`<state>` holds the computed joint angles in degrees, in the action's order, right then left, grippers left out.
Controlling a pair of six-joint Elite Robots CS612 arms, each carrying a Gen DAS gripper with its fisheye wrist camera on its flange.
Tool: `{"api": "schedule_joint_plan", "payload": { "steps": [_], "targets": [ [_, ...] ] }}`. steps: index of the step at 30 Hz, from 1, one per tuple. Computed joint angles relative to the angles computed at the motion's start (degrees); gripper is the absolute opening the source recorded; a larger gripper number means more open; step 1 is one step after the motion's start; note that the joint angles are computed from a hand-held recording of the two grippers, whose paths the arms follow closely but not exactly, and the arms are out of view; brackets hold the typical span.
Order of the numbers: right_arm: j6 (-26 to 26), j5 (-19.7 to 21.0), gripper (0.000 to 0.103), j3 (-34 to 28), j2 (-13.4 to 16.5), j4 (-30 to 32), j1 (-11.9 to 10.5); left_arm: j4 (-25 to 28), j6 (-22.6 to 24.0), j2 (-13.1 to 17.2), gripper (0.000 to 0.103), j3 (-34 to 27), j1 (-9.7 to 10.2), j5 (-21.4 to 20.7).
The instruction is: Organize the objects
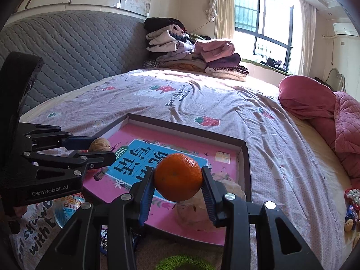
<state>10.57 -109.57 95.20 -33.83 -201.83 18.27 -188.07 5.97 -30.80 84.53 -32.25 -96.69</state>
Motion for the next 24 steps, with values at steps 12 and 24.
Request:
{"api": "schedule_joint_plan", "payload": {
  "steps": [12,24],
  "targets": [
    [2.79,2.21,0.040,-0.66,0.53,5.63,-0.78,4.00,2.09,0.97,0.035,-1.38,-0.37,-0.56],
    [4.16,2.99,0.040,-1.28,0.57,9.04,-1.02,5.83,2.42,1.37,0.035,-1.62,-0.62,-0.47]
  ]
}}
